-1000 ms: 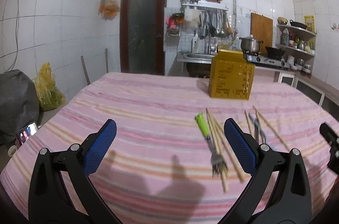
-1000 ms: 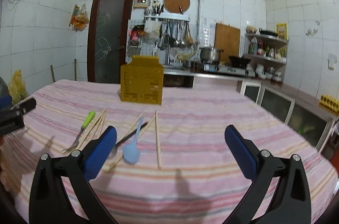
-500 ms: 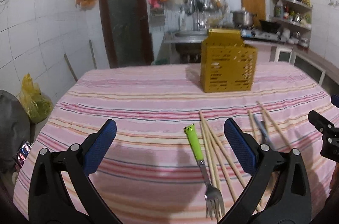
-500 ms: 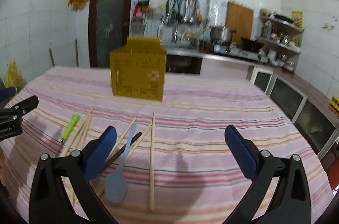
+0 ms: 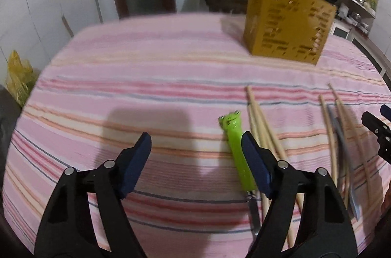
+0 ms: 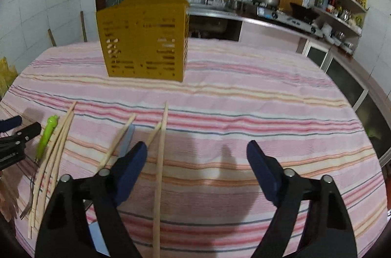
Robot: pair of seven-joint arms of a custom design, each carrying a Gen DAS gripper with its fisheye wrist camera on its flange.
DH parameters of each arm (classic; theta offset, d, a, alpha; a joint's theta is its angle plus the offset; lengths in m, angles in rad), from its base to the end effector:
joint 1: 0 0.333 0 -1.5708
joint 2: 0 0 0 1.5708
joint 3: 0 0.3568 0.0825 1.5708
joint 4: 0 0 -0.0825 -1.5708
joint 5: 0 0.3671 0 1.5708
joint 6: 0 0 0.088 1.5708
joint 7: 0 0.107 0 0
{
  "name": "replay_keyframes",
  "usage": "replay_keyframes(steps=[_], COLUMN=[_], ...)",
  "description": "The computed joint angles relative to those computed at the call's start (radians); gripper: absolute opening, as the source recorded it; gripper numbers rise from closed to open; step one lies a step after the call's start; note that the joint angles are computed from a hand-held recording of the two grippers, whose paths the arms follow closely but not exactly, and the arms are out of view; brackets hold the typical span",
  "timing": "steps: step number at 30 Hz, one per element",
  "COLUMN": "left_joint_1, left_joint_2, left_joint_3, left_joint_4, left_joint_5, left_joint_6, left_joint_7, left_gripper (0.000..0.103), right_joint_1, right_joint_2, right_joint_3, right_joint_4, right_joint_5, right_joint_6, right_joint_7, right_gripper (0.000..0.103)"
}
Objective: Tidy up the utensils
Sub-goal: 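Close the left gripper on the green frog-handled fork while the right gripper grasps a wooden chopstick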
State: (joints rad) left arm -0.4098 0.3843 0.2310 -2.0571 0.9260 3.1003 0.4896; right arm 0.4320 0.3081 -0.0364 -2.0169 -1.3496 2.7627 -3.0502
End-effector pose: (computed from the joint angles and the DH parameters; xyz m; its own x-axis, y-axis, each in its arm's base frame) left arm 0.5942 -0.1875 0.3530 -0.0539 -0.9985 -0.0123 -0.7671 0.0493 -0.6397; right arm 0.5495 0.2757 0.3728 -0.0906 -0.9947 0.0490 -0.6923 0.0275 -0.7210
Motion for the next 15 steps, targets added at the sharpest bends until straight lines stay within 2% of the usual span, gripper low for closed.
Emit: replay_keyframes(steps=[1, 2, 3, 4, 5, 6, 7, 9, 11, 15], left_joint_1=[0.04, 0.053, 0.031, -0.006, -0.048, -0.058, -0.04, -0.011, -0.018, -0.043], left_joint_2=[0.003, 0.001, 0.005, 0.007, 0.009, 0.011, 0.009, 0.002, -0.003, 0.001], left_joint_3=[-0.041, -0.046, -0.018, 0.024, 0.069, 0.079, 0.056, 0.017, 0.02, 0.045], left_joint_4=[0.001, 0.003, 0.013, 0.013, 0.002, -0.001, -0.002, -0.008, -0.011, -0.009], left_joint_5=[-0.003, 0.064, 0.136, 0.137, 0.068, 0.054, 0.037, 0.002, -0.007, 0.007], left_joint_6=[0.005, 0.007, 0.006, 0.013, 0.028, 0.038, 0.035, 0.028, 0.026, 0.028], left_joint_7=[0.004, -0.062, -0.133, -0.137, -0.077, -0.067, -0.047, -0.006, 0.006, -0.005], left_gripper=[0.074, 0.074, 0.074, 0.074, 0.074, 0.074, 0.074, 0.074, 0.074, 0.073], right_joint_1=[-0.002, -0.002, 0.003, 0.003, 0.002, 0.0, -0.003, -0.008, -0.01, -0.008], right_joint_2=[0.005, 0.011, 0.015, 0.015, 0.019, 0.021, 0.024, 0.03, 0.043, 0.078], right_joint_3=[0.0, 0.001, 0.002, 0.001, 0.002, 0.002, 0.002, -0.003, -0.006, -0.016], right_joint_4=[0.004, 0.01, 0.012, 0.012, 0.013, 0.012, 0.012, 0.015, 0.028, 0.064], right_joint_5=[0.003, 0.01, 0.021, 0.034, 0.053, 0.069, 0.088, 0.126, 0.174, 0.292], right_joint_6=[0.004, 0.002, -0.012, -0.019, -0.025, -0.019, -0.009, 0.014, 0.029, 0.058], right_joint_7=[-0.006, -0.017, -0.031, -0.047, -0.066, -0.079, -0.096, -0.129, -0.172, -0.285], right_gripper=[0.081, 0.081, 0.081, 0.081, 0.079, 0.074, 0.068, 0.064, 0.063, 0.051])
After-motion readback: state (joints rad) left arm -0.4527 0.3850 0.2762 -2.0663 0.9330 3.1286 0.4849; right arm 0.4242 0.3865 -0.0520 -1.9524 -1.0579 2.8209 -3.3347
